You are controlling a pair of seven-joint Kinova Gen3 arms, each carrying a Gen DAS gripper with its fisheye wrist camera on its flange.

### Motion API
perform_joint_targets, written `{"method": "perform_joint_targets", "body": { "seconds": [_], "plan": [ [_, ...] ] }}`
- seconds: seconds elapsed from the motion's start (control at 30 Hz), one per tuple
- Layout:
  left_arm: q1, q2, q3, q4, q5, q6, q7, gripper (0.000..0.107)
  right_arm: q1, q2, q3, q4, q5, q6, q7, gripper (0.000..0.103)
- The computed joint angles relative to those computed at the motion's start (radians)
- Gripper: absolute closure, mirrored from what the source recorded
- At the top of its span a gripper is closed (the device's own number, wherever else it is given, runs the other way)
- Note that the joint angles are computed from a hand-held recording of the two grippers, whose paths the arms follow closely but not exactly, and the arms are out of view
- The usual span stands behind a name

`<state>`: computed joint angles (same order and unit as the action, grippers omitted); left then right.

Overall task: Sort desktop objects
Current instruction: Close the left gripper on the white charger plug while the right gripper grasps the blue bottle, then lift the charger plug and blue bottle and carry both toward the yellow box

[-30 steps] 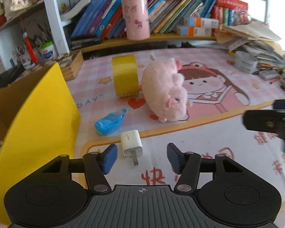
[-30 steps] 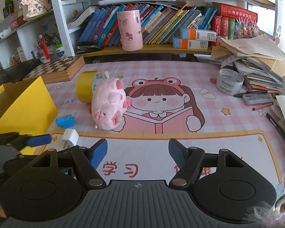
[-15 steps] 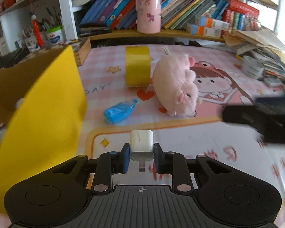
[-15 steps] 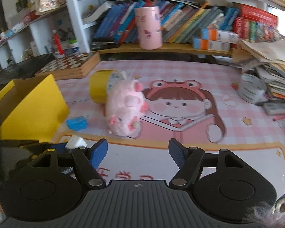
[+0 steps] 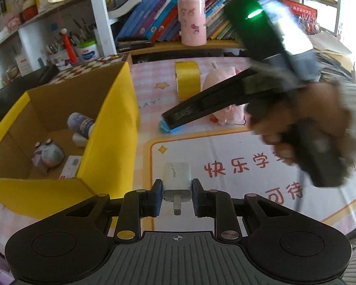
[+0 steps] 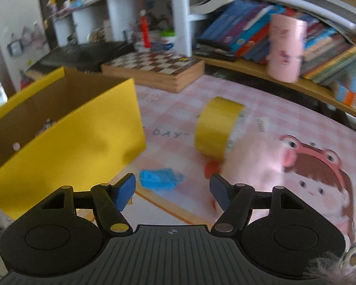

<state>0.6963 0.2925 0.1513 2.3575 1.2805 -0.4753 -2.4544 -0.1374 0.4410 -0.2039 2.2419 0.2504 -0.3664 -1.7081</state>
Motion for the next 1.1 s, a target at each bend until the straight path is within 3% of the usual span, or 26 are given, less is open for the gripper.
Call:
{"method": "perform_joint_targets", "body": {
  "seconds": [0.17,0.33,0.37,0.43,0.5,0.83,1.1],
  "plan": [
    [-0.006,-0.02,0.005,0.009,0.014,0.01,0.005,0.084,-0.03,0.088,0.005,-0.117,-0.004,0.104,0.028,0.036],
    [-0.006,-0.028,0.013,0.019,0.01,0.008,0.024,0.084,-0.071,0.119,0.03,-0.146,-0.049,0.11,0.082,0.037],
    [-0.005,-0.03,0.015,0.021,0.009,0.009,0.026,0.084,-0.079,0.121,0.036,-0.147,-0.06,0.107,0.091,0.039],
    [-0.006,-0.032,0.016,0.027,-0.005,0.01,0.041,0.084,-0.109,0.125,0.06,-0.157,-0.089,0.119,0.112,0.059],
    [-0.004,-0.037,0.016,0.033,-0.018,0.008,0.053,0.084,-0.11,0.128,0.056,-0.168,-0.102,0.142,0.122,0.061],
    [0.0,-0.066,0.019,0.066,-0.096,-0.015,0.142,0.084,-0.074,0.064,0.029,-0.069,-0.128,0.042,0.119,0.065],
    [-0.026,-0.104,0.019,0.107,-0.317,-0.008,0.278,0.084,-0.082,-0.052,0.048,0.071,-0.162,-0.049,0.064,0.065]
  ]
}}
